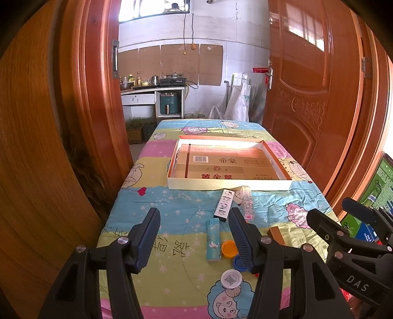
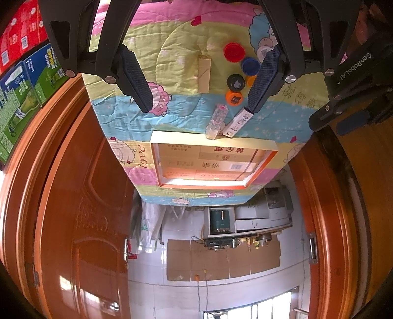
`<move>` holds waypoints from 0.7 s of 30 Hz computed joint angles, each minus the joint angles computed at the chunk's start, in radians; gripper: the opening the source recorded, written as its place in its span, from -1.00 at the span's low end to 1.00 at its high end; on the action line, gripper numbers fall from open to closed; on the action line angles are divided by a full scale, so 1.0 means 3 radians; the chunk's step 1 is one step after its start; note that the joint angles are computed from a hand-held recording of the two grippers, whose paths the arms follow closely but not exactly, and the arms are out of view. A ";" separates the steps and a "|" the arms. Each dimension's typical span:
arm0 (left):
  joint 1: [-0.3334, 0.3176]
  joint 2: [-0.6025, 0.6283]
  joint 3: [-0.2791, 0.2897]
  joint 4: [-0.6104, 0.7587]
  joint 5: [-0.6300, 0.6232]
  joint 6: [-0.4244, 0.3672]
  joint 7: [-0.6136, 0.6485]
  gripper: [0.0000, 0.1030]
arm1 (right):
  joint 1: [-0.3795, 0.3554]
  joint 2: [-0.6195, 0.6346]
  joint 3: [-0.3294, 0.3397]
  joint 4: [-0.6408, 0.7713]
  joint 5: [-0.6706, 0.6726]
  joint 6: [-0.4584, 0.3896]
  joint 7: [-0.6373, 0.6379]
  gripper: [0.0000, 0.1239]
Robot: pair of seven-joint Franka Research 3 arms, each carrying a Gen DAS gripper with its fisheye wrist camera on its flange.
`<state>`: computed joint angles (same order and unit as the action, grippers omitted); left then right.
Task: Organize rigid objects
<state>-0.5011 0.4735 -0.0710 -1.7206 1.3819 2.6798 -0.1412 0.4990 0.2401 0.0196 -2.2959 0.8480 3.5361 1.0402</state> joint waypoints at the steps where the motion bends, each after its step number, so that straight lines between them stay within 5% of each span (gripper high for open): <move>1: -0.0001 -0.0005 0.0001 -0.0004 0.0003 0.0002 -0.0003 0.13 | 0.0001 0.0000 0.0001 -0.0002 -0.0001 0.0002 0.0001 0.30; 21: 0.0006 -0.0019 -0.0005 -0.0021 0.0032 0.0026 -0.0044 0.13 | 0.0014 0.0005 -0.0003 0.0005 0.0019 0.0003 -0.0013 0.30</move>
<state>-0.4991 0.4679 -0.0724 -1.7270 1.3916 2.6876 -0.1543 0.5032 0.2415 0.0187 -2.2945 0.8538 3.5370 1.0362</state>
